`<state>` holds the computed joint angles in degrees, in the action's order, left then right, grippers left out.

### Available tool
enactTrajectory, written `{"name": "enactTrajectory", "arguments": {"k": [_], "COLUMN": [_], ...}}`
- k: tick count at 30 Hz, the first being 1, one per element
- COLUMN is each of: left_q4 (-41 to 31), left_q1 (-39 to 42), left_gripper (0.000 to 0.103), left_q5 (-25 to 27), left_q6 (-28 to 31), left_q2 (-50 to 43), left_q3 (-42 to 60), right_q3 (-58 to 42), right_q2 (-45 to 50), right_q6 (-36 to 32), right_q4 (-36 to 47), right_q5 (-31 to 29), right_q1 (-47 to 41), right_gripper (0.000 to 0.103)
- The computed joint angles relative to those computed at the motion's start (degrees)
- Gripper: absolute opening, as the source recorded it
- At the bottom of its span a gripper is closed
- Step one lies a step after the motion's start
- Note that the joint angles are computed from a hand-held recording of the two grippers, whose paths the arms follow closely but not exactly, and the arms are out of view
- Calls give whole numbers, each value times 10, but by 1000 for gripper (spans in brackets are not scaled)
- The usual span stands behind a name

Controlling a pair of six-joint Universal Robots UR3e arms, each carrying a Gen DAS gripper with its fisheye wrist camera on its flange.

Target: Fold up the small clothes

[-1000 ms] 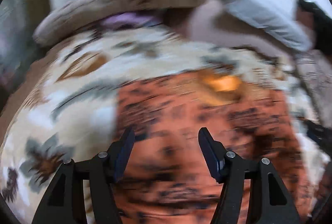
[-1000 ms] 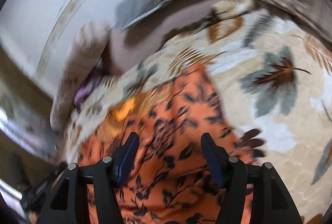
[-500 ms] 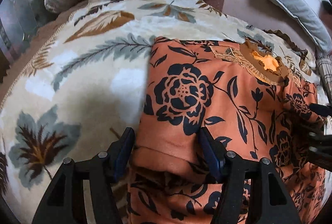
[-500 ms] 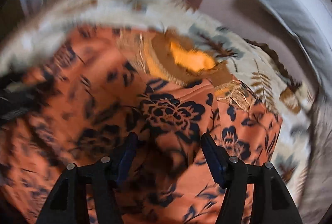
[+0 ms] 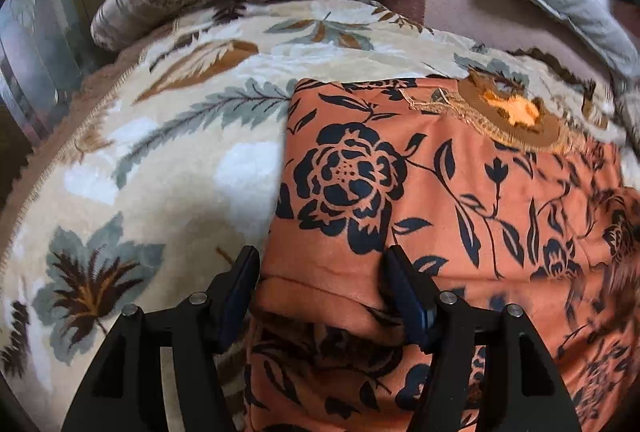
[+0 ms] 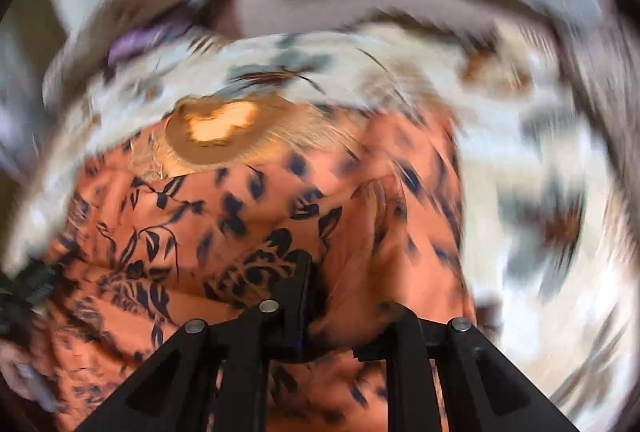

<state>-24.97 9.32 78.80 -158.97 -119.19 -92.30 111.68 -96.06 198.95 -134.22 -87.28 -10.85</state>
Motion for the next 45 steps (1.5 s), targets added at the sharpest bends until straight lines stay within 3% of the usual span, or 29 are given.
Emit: {"name": "enactTrajectory", "arguments": {"k": [4,6,9,14,18,21,25,32,36,42,45], "left_q4": [21,32,82,144,99,111,100,101,105,107,109], "left_q1": [2,4,1,8,-14,-25,-16,-16,-19,-20,-21], "left_gripper": [67,67,67,69,72,73,73,73,73,73,73], "left_q5": [6,4,10,-26,12,33,18,16,20,23,25], "left_q6": [12,14,17,21,18,20,19,15,14,14,14], "left_q2": [21,34,46,63,25,10,20,23,18,16,15], "left_q3": [-33,-52,-82,-118,-71,-66,-70,-71,-68,-67,-67], "right_q3": [169,185,180,149,126,101,65,47,-18,5,8], "right_q2": [-168,-211,-210,-104,-39,20,15,12,95,75,65], "right_q6": [1,-9,-10,8,6,14,22,17,25,35,38], "right_q4": [5,24,-33,-135,-151,-167,-133,-197,-106,-138,-151], "right_q5": [86,114,154,129,108,75,57,17,-9,22,-6], "right_q1": [-130,-165,-169,-108,-76,-49,-24,33,49,34,42], "right_gripper": [24,24,25,26,26,26,27,27,27,27,27]}}
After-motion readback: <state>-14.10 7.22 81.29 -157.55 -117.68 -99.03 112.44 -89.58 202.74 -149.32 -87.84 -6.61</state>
